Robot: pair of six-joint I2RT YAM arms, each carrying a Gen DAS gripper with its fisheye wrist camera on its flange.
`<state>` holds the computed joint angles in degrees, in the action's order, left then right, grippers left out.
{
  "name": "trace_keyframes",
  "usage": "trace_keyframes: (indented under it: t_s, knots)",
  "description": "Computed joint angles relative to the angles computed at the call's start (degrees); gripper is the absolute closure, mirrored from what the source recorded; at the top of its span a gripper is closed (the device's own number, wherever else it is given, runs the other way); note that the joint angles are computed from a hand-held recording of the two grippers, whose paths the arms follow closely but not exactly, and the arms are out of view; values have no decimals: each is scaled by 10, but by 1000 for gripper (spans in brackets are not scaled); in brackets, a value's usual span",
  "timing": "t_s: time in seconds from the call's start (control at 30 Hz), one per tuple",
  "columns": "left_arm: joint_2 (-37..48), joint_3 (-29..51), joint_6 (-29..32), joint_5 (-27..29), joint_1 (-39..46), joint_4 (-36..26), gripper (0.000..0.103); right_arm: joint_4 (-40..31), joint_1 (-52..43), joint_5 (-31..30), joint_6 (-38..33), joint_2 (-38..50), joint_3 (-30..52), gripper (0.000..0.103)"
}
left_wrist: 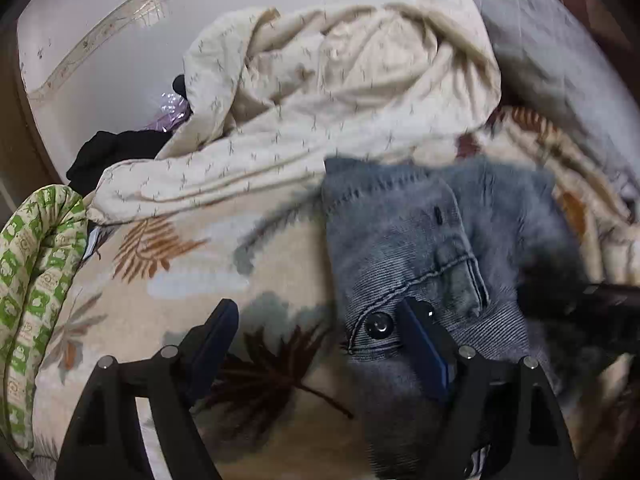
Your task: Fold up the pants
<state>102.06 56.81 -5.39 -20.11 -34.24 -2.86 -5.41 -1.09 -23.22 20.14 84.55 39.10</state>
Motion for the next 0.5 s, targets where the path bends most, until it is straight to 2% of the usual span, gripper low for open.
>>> trace_keyframes:
  t_s: [0.07, 0.2, 0.23, 0.33, 0.47, 0.5]
  knots:
    - [29, 9, 18, -21, -9, 8, 19, 4, 1, 2, -1, -1, -6, 58]
    - [22, 33, 7, 8, 6, -41, 19, 31, -2, -3, 8, -21, -32, 58]
    - [11, 28, -2, 17, 10, -44, 19, 33, -9, -14, 18, -32, -39, 55]
    - [-36, 15, -7, 15, 11, -55, 20, -1, -37, -48, 39, -100, -54, 54]
    - [-137, -27, 8, -35, -2, -37, 18, -28, -23, 4, 27, -226, -75, 50]
    - [-171, -35, 7, -40, -3, -42, 14, -44, -11, 21, 23, -269, -77, 50]
